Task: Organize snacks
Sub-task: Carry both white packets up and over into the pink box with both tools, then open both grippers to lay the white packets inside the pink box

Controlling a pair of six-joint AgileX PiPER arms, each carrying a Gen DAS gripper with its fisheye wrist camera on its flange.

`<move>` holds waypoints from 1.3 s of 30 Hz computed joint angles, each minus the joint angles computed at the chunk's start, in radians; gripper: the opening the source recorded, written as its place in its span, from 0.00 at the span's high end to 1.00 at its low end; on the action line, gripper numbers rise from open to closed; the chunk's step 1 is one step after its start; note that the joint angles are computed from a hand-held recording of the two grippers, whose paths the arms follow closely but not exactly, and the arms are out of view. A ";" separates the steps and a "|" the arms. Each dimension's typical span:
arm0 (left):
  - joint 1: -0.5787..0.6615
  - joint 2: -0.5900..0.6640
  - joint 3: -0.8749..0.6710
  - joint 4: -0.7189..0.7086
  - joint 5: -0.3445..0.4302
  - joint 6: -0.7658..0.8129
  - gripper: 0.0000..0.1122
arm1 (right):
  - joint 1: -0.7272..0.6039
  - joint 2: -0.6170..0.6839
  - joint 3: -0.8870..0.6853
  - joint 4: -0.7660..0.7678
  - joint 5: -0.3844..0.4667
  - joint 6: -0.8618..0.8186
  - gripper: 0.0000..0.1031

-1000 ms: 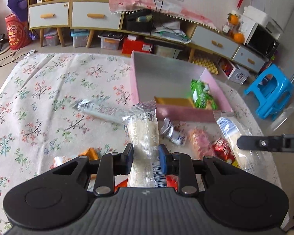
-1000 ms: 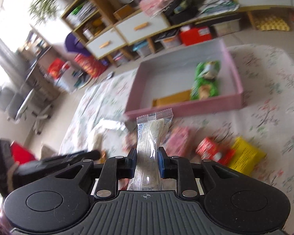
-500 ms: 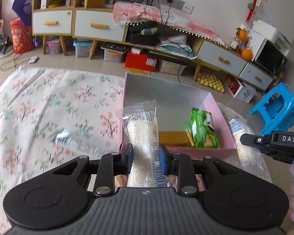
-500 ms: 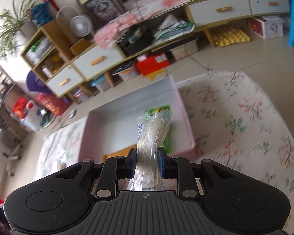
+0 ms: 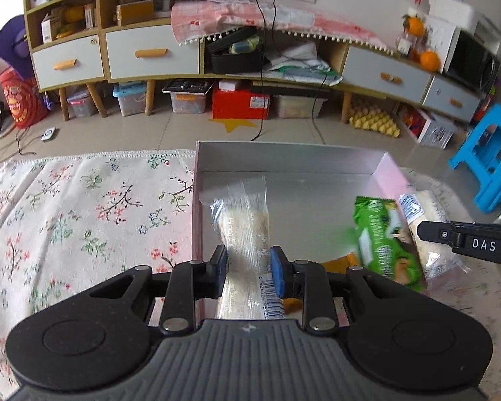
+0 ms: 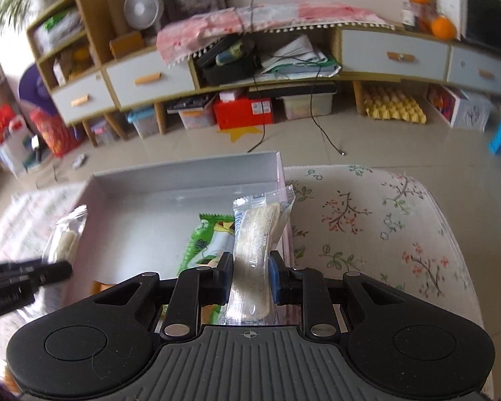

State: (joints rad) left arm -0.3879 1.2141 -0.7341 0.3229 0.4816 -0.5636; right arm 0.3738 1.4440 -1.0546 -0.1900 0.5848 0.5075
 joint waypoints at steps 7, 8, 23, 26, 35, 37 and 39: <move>0.001 0.067 -0.022 0.083 -0.028 -0.047 0.78 | -0.017 0.076 -0.026 -0.010 -0.065 -0.028 0.79; -0.003 0.076 -0.024 0.101 -0.034 -0.066 0.78 | -0.020 0.084 -0.029 -0.008 -0.076 -0.033 0.79; 0.005 0.112 -0.034 0.196 -0.108 -0.130 0.54 | -0.075 0.118 -0.073 0.090 -0.118 -0.109 0.68; 0.000 0.098 -0.032 0.183 -0.092 -0.123 0.48 | -0.074 0.104 -0.069 0.085 -0.111 -0.100 0.53; 0.021 0.019 -0.044 0.014 -0.031 0.024 0.34 | -0.056 0.010 -0.055 0.104 -0.041 -0.123 0.31; 0.019 -0.005 -0.044 -0.013 -0.008 0.055 0.32 | -0.052 -0.015 -0.057 0.117 -0.011 -0.131 0.25; 0.012 -0.031 -0.043 -0.027 0.020 0.072 0.25 | -0.040 -0.033 -0.065 0.113 0.028 -0.123 0.21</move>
State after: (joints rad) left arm -0.3754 1.1828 -0.7769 0.2956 0.5013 -0.4919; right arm 0.3340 1.4110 -1.1199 -0.0775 0.6124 0.3844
